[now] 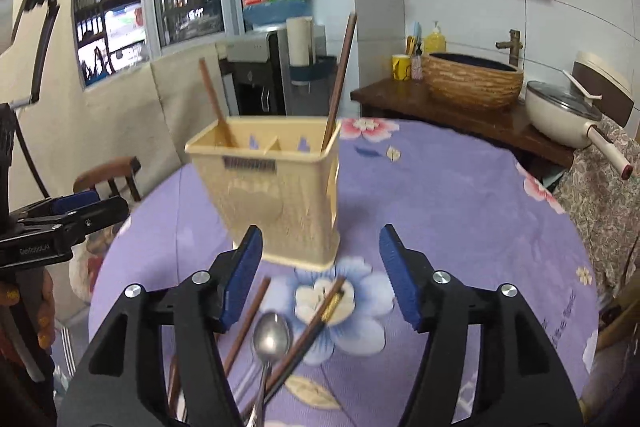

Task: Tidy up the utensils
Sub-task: 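Move both tools back down to the remaining utensils on the table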

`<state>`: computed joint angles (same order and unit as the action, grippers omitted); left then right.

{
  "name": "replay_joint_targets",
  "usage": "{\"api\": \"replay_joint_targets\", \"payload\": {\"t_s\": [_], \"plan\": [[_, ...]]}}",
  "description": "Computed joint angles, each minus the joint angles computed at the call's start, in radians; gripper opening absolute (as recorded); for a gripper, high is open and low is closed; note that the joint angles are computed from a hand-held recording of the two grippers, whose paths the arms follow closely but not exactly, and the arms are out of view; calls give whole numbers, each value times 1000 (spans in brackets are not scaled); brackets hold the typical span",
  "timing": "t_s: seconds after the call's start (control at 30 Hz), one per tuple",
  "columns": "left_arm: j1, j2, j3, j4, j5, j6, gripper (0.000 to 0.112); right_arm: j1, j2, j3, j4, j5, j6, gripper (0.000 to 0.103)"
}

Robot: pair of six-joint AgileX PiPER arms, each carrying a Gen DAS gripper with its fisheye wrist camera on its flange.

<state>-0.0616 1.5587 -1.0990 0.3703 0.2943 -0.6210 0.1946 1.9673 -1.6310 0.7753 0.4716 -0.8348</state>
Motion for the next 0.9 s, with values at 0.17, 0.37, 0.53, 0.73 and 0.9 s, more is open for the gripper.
{"api": "replay_joint_targets", "payload": {"t_s": [0.17,0.37,0.53,0.73,0.9], "plan": [[-11,-45,152,110,-34,-143,94,15,-63,189,79,-66,-126,62],[-49,-63,281,365,-33,-454,94,35,-93,327,94,-138,-171,62],[-71,-69,338,427,-35,-537,93,27,-101,373,104,-142,-183,62],[-128,-66,354,398,-30,-509,83,10,-112,416,112,-151,-176,62],[-167,-36,332,262,-36,-389,72,4,-112,432,112,-154,-170,62]]}}
